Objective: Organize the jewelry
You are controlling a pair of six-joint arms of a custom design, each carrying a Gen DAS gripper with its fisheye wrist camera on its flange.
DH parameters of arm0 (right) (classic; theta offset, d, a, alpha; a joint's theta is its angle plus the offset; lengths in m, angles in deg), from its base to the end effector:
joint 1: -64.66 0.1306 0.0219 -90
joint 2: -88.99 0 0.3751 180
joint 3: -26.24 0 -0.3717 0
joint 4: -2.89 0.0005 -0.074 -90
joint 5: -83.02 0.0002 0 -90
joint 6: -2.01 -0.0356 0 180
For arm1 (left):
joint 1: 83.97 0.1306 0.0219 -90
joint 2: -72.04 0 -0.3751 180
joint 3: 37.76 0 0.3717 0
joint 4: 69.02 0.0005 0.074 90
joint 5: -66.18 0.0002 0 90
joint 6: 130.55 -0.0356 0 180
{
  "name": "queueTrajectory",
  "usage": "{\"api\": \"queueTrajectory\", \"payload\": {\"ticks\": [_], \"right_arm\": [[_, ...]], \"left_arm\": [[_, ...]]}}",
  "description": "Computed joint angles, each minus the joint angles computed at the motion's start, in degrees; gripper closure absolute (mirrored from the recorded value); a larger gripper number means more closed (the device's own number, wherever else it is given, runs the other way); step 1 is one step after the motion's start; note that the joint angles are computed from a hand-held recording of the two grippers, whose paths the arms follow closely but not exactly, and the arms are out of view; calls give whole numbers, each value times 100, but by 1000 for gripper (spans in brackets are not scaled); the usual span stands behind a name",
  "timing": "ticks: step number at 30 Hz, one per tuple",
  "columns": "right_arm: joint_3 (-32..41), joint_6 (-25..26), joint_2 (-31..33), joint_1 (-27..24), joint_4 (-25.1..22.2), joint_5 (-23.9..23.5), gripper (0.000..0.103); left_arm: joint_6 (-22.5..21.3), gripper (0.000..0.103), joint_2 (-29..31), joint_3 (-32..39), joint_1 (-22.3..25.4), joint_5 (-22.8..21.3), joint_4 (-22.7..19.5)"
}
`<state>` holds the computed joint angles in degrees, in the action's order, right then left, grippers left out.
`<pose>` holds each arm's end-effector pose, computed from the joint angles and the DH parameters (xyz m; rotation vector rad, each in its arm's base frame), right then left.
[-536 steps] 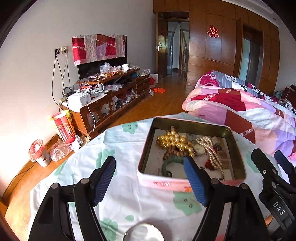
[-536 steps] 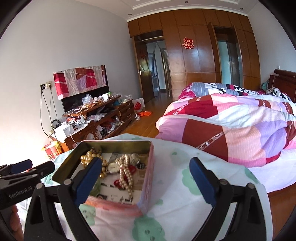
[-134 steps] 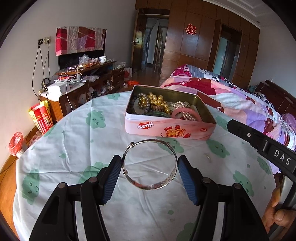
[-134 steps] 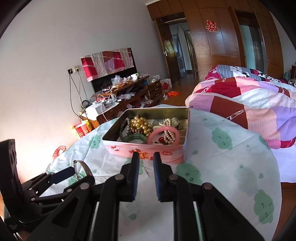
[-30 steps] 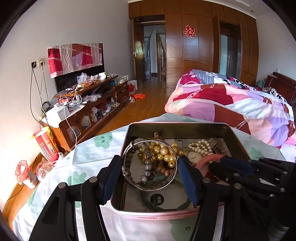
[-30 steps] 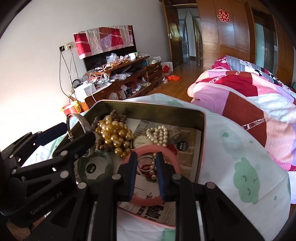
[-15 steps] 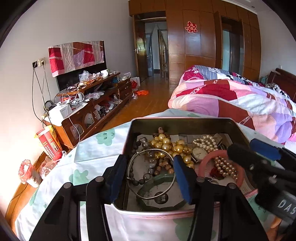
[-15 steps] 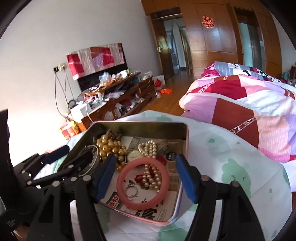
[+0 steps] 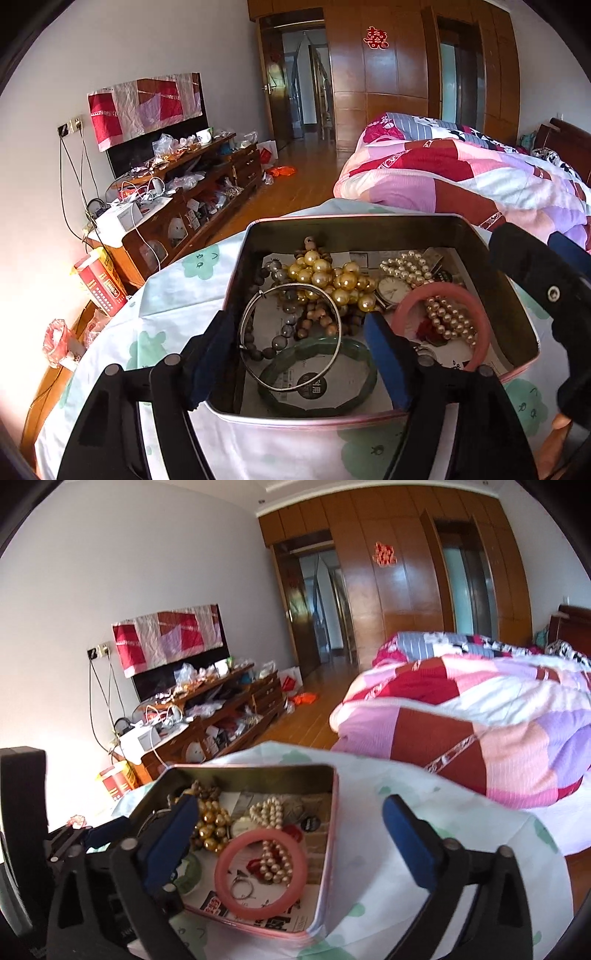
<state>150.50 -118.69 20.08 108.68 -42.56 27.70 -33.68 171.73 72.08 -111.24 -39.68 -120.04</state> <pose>0.4502 0.4062 0.5099 0.1099 2.0268 0.1725 0.4777 -0.2358 0.4949 0.2571 2.2369 -0.0023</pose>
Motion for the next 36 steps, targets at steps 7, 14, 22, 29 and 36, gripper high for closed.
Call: {"api": "queueTrajectory", "payload": {"ticks": [7, 14, 22, 29, 36], "right_arm": [[234, 106, 154, 12, -227, 273, 0], [147, -25, 98, 0, -210, 330, 0], [82, 7, 21, 200, -306, 670, 0], [-193, 133, -194, 427, -285, 876, 0], [-429, -189, -415, 602, -428, 948, 0]], "left_arm": [[37, 29, -123, -150, -19, -7, 202], [83, 29, -329, -397, -130, -523, 332], [175, 29, -682, -799, -279, -991, 439], [476, 28, -1009, -1115, -361, -1174, 363], [817, 29, -1451, -1525, -555, -1425, 297]]}}
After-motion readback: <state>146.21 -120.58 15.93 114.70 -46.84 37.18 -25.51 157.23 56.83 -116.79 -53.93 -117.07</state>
